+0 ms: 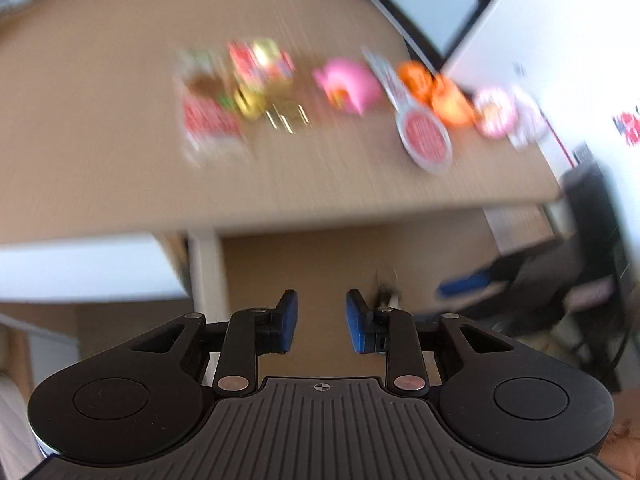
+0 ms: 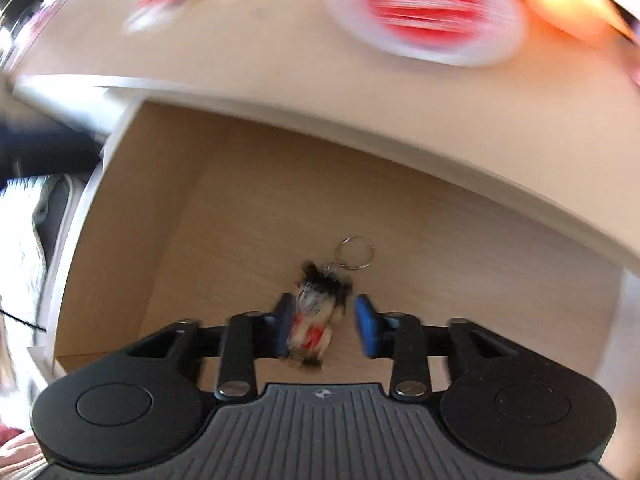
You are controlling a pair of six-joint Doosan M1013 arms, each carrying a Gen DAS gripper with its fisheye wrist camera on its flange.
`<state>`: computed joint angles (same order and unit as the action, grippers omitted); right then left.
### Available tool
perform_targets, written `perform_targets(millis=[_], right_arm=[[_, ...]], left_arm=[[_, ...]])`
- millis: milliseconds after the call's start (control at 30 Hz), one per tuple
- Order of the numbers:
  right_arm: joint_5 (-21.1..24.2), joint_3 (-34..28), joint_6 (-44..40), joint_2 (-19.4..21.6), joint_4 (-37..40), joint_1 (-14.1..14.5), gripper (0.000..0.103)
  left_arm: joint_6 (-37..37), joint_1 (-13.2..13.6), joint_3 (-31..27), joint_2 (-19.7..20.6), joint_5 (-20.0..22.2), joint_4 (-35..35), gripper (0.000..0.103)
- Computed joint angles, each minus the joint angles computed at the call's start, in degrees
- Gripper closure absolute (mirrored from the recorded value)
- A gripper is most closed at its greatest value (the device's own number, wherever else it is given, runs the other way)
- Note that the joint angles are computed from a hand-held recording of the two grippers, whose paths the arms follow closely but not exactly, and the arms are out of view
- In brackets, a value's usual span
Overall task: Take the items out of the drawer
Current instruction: 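Lower both tools into the drawer toward the keychain figure and pink packet, then grasp the pink Volcano candy packet with the left tool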
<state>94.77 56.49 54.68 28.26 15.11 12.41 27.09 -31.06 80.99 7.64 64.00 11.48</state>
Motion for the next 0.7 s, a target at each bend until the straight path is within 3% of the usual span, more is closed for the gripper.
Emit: perform_targets(millis=[33,67,200,333,400,600,700], right_arm=[[0.27,-0.35,1.53,0.01,0.48,-0.94,0.032],[0.22,-0.32,2.98,-0.17,0.64,-1.81,0.03],[5.35,-1.51,6.76,0.84,-0.66,-4.67,0.029],[7.29,-0.49,6.16,0.57,-5.06,-5.1,0.029],[10.54,-3.44,6.22,2.74,-3.97,-7.4,0.029],[13.09,-4.62,7.84,4.01,-6.78,-7.97,0.029],[18.09,-7.1,10.13,5.75,-4.69,-8.7,0.028]], left_arm=[[0.99,0.16,0.13,0.35,-0.54,-1.79,0.074],[1.97,0.18,0.17,0.76,-0.9,-3.09,0.074],[8.33,0.11,0.02,2.32,-3.2,-7.91,0.074],[23.77,1.4,-1.19,4.56,-5.65,-21.24,0.074],[27.71,1.7,-2.1,5.74,-5.54,-24.9,0.074],[22.08,1.62,-1.23,4.98,-6.25,-21.05,0.074],[17.94,1.76,0.21,3.8,-6.4,-19.22,0.074]])
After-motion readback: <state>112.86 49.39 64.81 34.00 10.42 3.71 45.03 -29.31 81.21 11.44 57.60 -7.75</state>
